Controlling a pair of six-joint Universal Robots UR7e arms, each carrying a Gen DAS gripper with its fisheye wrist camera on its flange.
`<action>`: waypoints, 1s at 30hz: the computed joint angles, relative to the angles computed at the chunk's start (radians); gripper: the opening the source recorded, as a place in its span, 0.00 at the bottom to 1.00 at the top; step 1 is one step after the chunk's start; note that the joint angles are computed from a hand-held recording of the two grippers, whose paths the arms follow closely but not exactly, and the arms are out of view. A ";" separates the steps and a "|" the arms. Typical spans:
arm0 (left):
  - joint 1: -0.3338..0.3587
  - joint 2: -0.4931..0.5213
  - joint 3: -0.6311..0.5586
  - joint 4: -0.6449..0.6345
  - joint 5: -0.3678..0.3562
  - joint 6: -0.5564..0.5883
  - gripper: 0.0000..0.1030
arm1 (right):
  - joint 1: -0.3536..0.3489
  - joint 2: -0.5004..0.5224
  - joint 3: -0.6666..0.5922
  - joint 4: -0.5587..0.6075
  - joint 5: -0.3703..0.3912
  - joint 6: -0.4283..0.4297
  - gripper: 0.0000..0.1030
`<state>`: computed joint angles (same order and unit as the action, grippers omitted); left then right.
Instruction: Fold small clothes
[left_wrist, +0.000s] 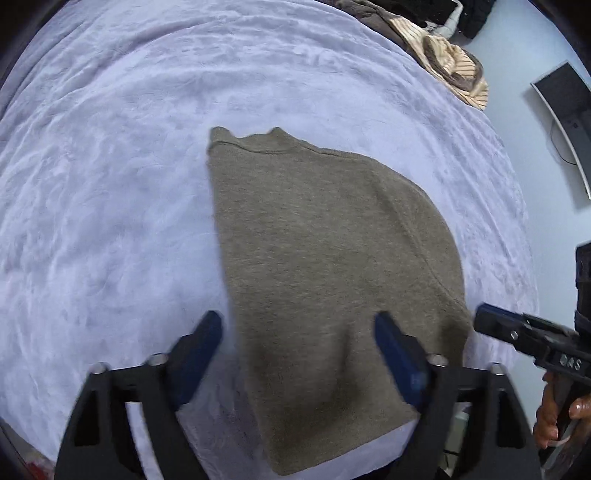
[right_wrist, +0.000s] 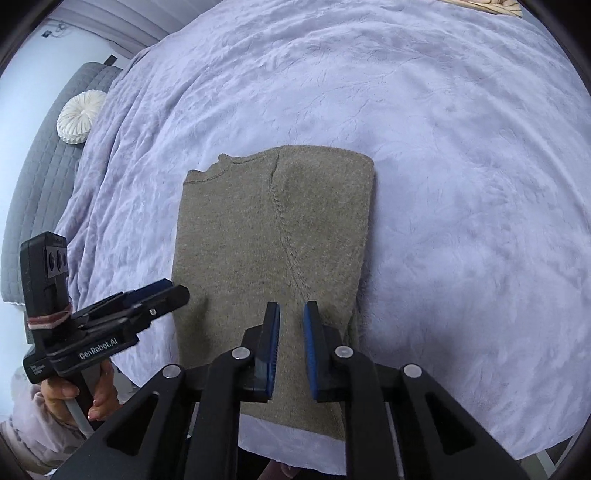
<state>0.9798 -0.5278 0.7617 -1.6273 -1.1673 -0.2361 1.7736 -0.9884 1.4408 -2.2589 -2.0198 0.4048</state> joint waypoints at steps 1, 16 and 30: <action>0.003 -0.006 0.008 -0.026 0.019 -0.003 0.93 | -0.003 -0.019 0.029 -0.014 0.014 0.004 0.49; 0.040 0.025 0.019 0.026 0.105 -0.060 0.94 | -0.101 -0.078 0.191 0.030 -0.007 0.196 0.00; 0.037 0.070 -0.109 0.138 0.113 -0.080 0.94 | -0.113 -0.095 0.172 -0.229 0.179 0.134 0.33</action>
<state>1.0171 -0.4580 0.6527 -1.4889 -1.0544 -0.3166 1.6605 -1.0832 1.6128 -2.4877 -1.8406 0.5391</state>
